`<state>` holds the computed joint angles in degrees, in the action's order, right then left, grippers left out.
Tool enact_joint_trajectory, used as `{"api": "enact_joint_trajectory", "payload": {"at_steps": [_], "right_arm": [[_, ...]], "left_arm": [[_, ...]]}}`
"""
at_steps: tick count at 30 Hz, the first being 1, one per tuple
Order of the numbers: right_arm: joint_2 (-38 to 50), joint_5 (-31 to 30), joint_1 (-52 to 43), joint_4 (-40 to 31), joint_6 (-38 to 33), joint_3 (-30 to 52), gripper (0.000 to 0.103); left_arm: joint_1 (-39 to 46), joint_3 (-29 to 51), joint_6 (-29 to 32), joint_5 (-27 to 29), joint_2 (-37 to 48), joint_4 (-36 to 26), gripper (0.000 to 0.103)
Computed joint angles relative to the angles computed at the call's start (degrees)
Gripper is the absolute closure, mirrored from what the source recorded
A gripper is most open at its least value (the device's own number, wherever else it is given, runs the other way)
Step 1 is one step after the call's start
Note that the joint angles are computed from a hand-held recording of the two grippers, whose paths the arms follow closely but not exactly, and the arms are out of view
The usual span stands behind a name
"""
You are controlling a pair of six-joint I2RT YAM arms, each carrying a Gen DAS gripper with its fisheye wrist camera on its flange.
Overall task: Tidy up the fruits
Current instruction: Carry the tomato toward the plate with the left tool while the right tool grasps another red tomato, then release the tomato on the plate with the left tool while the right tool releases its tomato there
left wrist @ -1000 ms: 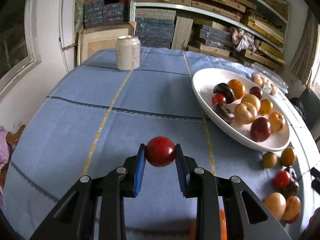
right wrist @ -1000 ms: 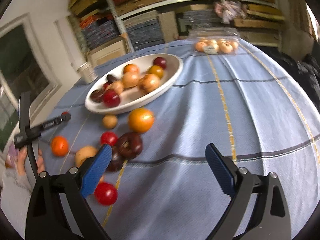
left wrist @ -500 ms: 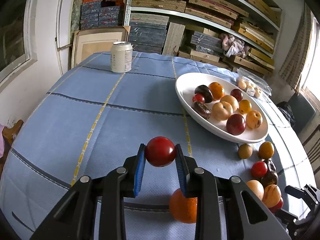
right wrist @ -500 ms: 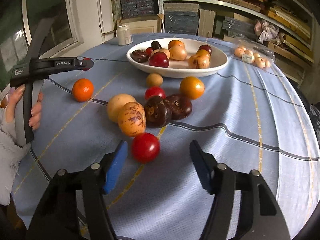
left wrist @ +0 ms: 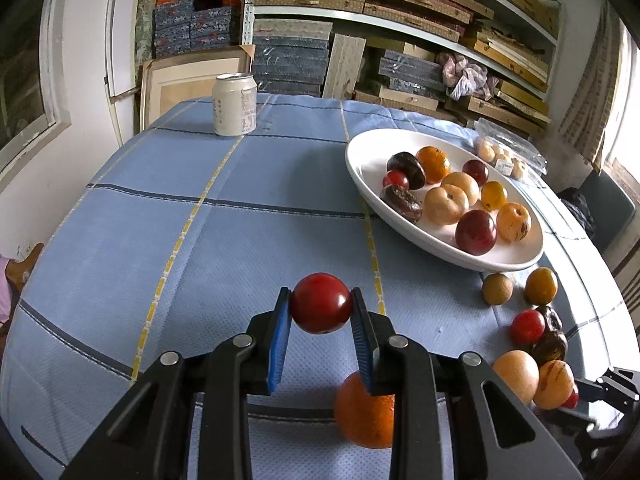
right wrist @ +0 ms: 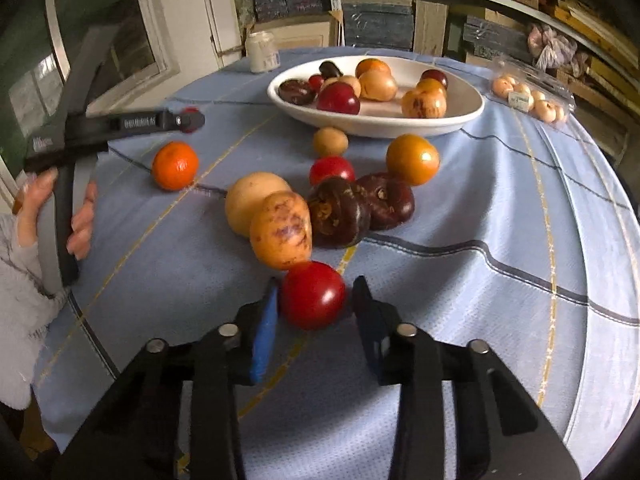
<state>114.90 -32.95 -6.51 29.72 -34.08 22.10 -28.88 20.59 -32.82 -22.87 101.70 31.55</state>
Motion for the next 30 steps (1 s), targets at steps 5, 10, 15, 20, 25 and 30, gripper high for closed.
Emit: {"api": "enact_joint_trajectory", "payload": {"at_steps": [5,10,15,20,25,30], "right_arm": [[-0.99,-3.59,-3.22,-1.46,-0.36,0.18,0.073],[-4.02,-8.02,-8.96,-3.36,1.41,0.77,0.073],[-11.11,-5.66,-6.28,-6.22,5.51,4.06,0.073],[-12.04,-1.53,1.16,-9.32,11.01,11.7,0.073],[-5.58,2.12,7.52,-10.56,14.75,21.11,0.073],[1.41,3.91,10.21,-12.86,16.91,29.81,0.073]], "left_arm": [[-0.13,0.42,-0.46,-0.71,1.27,-0.07,0.073],[-1.05,0.39,-1.6,-2.42,-0.22,-1.4,0.074],[-0.85,4.6,-0.34,-0.31,-3.65,-6.68,0.074],[-1.5,16.18,3.28,-0.81,-0.15,-14.04,0.074],[-0.64,28.51,6.42,0.52,7.62,-19.08,0.074],[1.64,37.46,8.96,1.6,13.48,-22.99,0.074]]}}
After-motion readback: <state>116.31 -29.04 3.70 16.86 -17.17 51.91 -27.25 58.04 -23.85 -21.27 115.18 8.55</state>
